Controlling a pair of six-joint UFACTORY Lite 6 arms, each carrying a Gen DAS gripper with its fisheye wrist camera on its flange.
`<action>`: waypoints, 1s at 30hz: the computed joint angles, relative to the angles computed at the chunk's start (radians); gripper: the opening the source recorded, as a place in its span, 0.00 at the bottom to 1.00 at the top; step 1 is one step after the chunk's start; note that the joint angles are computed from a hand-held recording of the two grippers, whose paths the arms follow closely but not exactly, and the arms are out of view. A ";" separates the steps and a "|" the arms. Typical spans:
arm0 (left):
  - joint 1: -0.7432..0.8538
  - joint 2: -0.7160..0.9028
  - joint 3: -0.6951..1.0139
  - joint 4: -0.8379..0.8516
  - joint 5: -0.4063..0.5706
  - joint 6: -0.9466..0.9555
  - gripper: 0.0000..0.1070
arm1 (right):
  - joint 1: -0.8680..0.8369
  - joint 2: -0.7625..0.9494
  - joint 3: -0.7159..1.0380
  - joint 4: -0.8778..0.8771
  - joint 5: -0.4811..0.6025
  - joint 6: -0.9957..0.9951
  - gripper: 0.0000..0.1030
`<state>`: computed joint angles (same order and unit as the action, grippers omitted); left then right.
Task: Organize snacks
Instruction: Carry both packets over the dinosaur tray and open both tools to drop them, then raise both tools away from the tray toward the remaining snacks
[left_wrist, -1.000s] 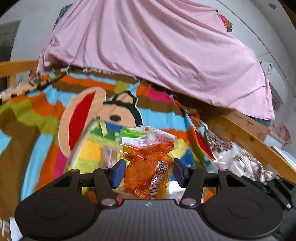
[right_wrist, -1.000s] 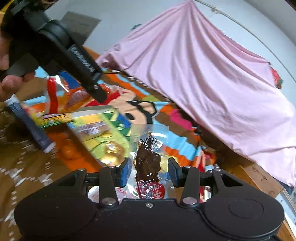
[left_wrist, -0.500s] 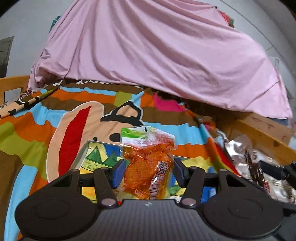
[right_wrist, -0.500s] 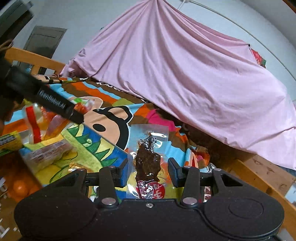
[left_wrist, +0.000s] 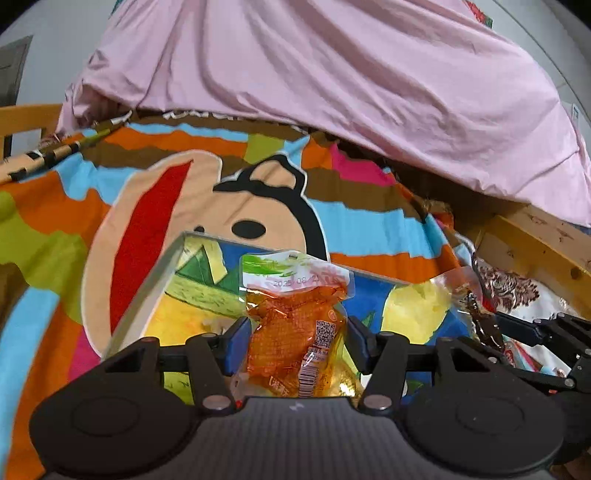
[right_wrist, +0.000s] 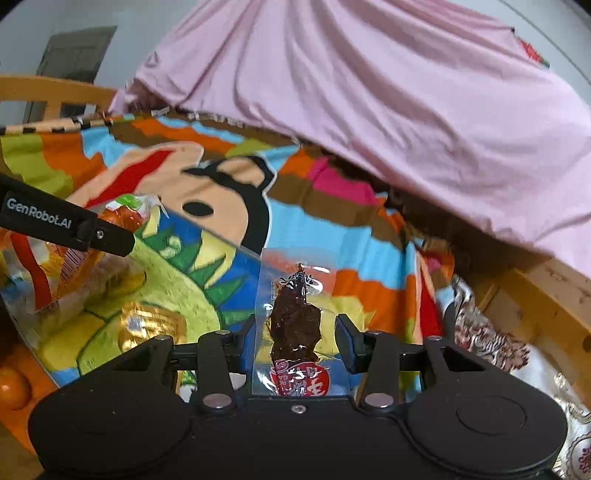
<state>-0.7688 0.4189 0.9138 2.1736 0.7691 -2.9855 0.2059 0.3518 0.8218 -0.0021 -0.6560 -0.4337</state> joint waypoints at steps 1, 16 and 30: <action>0.006 0.016 0.014 0.005 -0.016 0.003 0.56 | 0.001 0.016 0.015 0.007 0.015 0.001 0.44; 0.011 0.171 0.152 -0.021 -0.143 0.097 0.56 | 0.015 0.150 0.143 0.097 0.127 -0.071 0.44; 0.016 0.101 0.076 0.092 -0.114 -0.031 0.76 | -0.055 0.076 0.104 -0.101 0.152 0.177 0.69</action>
